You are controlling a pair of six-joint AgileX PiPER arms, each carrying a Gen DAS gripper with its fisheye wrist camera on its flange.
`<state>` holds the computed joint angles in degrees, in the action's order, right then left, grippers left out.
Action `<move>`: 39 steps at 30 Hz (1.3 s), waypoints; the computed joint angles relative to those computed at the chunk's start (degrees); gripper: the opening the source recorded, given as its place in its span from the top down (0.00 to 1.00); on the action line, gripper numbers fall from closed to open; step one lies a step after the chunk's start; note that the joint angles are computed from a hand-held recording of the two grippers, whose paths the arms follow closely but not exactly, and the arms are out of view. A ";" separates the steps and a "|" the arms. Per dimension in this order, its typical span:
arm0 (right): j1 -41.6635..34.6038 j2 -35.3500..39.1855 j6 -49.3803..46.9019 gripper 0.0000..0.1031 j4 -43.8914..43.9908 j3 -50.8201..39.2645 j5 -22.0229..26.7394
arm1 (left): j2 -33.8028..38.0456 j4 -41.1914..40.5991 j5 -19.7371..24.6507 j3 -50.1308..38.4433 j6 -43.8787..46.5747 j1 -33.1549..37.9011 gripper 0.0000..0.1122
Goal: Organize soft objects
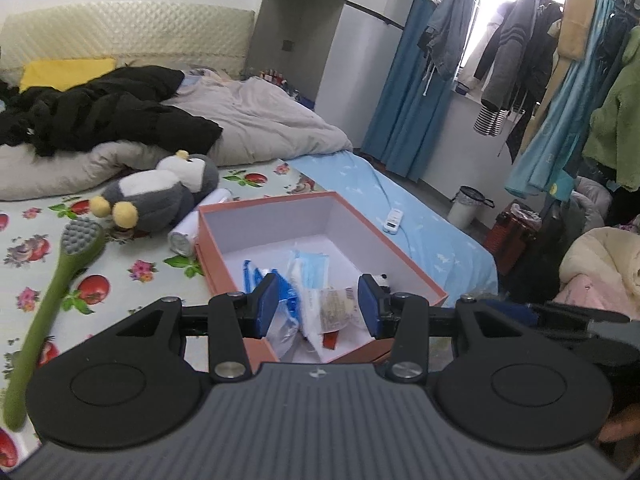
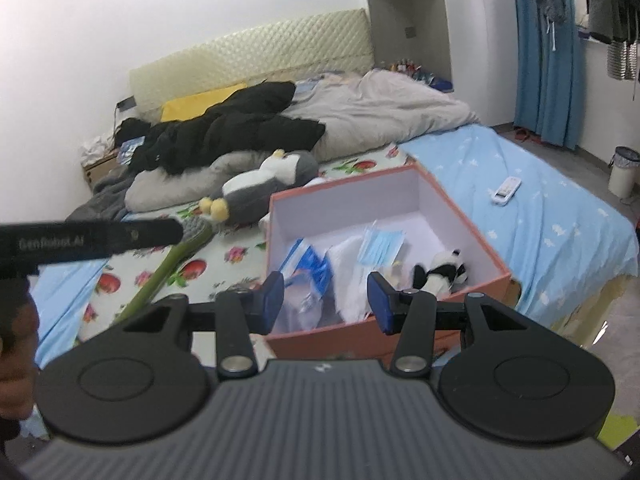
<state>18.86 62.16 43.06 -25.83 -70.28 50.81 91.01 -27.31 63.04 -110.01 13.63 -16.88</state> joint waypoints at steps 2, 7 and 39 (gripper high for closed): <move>3.12 -0.14 2.99 0.52 -3.00 0.68 1.12 | -2.08 -0.33 -0.05 2.31 1.14 0.61 0.56; 8.76 -0.17 9.26 0.52 -8.83 1.21 4.63 | -6.33 -0.05 -1.19 8.54 1.46 1.08 0.56; 9.02 0.31 13.26 0.01 -11.76 2.87 7.61 | -9.83 8.75 -4.96 17.25 -5.33 -0.83 0.13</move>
